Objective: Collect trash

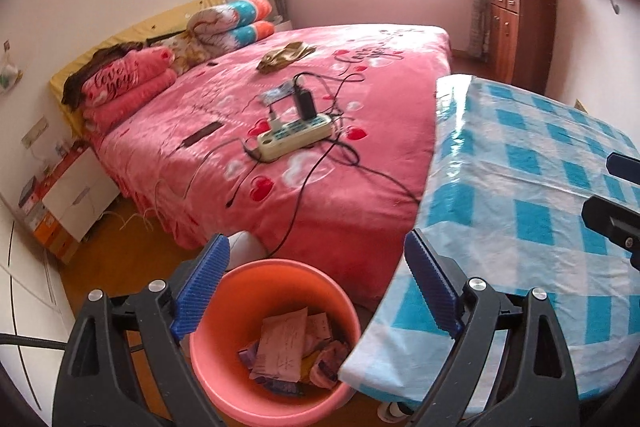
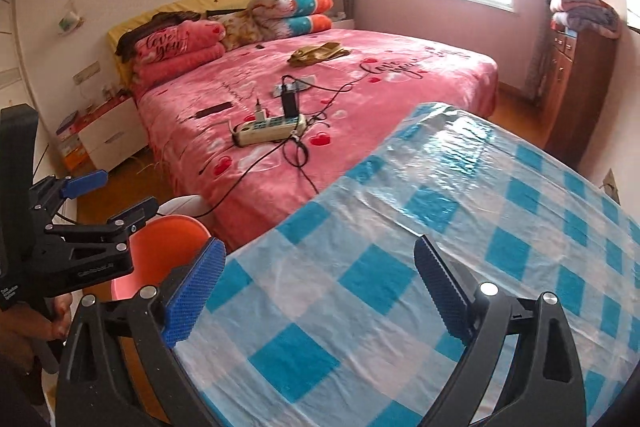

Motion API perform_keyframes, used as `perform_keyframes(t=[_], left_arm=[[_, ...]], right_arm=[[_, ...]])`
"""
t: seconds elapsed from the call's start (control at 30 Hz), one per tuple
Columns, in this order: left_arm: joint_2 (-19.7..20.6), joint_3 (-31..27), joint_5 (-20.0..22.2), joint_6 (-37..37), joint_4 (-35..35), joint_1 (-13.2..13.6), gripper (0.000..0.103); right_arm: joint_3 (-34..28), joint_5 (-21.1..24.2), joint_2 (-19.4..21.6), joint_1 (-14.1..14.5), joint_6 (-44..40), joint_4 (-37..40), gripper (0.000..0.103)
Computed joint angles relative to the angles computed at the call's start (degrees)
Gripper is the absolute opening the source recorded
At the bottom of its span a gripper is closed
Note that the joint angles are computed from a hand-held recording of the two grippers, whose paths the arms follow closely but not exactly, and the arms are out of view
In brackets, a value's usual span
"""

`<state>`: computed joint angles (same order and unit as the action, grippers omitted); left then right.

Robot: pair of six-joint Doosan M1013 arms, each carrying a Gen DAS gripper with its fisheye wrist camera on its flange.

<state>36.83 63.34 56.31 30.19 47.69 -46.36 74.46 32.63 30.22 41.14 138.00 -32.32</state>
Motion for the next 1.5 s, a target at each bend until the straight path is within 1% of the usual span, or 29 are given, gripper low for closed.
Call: perform_keyframes(t=[0.13,0.43,0.8,1.27,1.5], left_arm=[[0.3,-0.9,-0.2,1.1,0.4,-0.7,0.09],[1.2,-3.6,-1.4,4.4,0.6,-2.5,0.09],[3.1,-7.9,-3.9,9.2,0.7,-5.3,0.09],[5.1,-12.2,-6.8,15.7,-0.6,-8.6,0.091],[6.3,-14.3,-7.7,18.0,-2.0,-9.8,0.091]], right_arm=[[2.4,-0.3,-1.8,-0.1,4.4,-3.7,0.094],[7.4,0.6,-5.6,-0.2,16.0,-12.9,0.094],[15.0,4.2,-10.9,-0.4,30.8,-23.7,0.094],[22.9,9.4,-16.8,-0.1,45.2,-31.8,0.094],[26.2,12.3,-19.3,0.0,50.3,-33.4,0.094]])
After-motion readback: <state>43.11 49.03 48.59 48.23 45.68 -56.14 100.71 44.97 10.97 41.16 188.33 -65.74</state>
